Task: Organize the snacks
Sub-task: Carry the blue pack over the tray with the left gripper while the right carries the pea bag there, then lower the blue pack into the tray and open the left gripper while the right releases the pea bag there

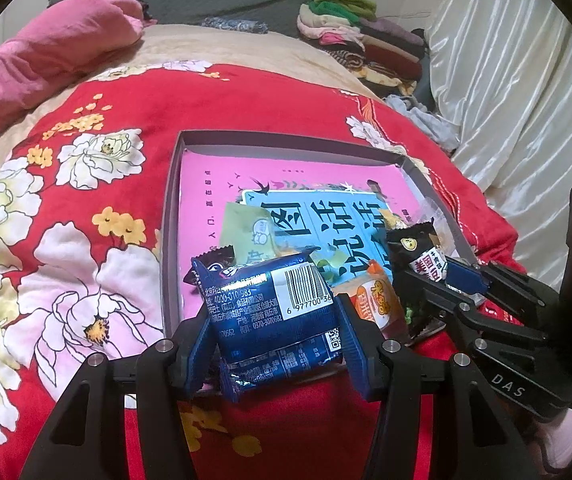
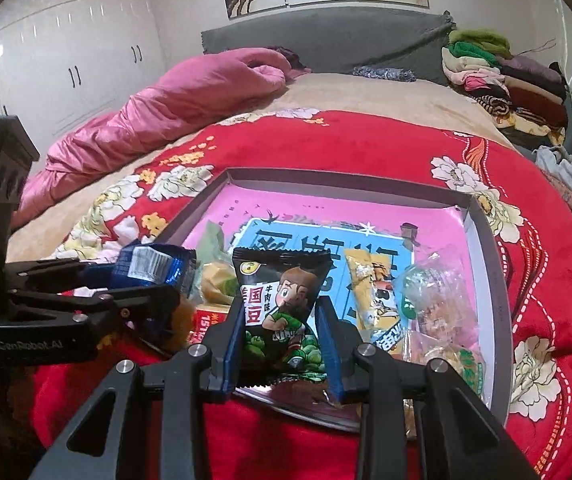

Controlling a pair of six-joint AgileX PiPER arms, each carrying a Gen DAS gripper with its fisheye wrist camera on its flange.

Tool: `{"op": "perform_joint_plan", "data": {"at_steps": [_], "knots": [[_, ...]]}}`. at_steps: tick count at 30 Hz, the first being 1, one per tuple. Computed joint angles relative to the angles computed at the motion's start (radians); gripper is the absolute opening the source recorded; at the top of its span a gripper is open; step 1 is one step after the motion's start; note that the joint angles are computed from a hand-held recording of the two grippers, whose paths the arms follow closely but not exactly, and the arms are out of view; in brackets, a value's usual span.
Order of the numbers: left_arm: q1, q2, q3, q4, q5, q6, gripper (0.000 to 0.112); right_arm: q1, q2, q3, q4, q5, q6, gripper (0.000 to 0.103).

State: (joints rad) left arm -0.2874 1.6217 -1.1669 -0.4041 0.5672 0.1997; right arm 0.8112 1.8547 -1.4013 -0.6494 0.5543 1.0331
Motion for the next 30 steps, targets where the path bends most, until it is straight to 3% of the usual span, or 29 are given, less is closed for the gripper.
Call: {"op": "perform_joint_plan", "data": {"at_steps": [19, 30], "knots": [[-0.034, 0.025, -0.011, -0.013, 0.001, 0.042, 0.058, 0.002, -0.001, 0.014, -0.061, 0.064, 0.083, 0.039], [-0.037, 0.034, -0.017, -0.007, 0.003, 0.040, 0.061, 0.016, -0.016, 0.032, -0.051, 0.047, 0.073, 0.044]]}}
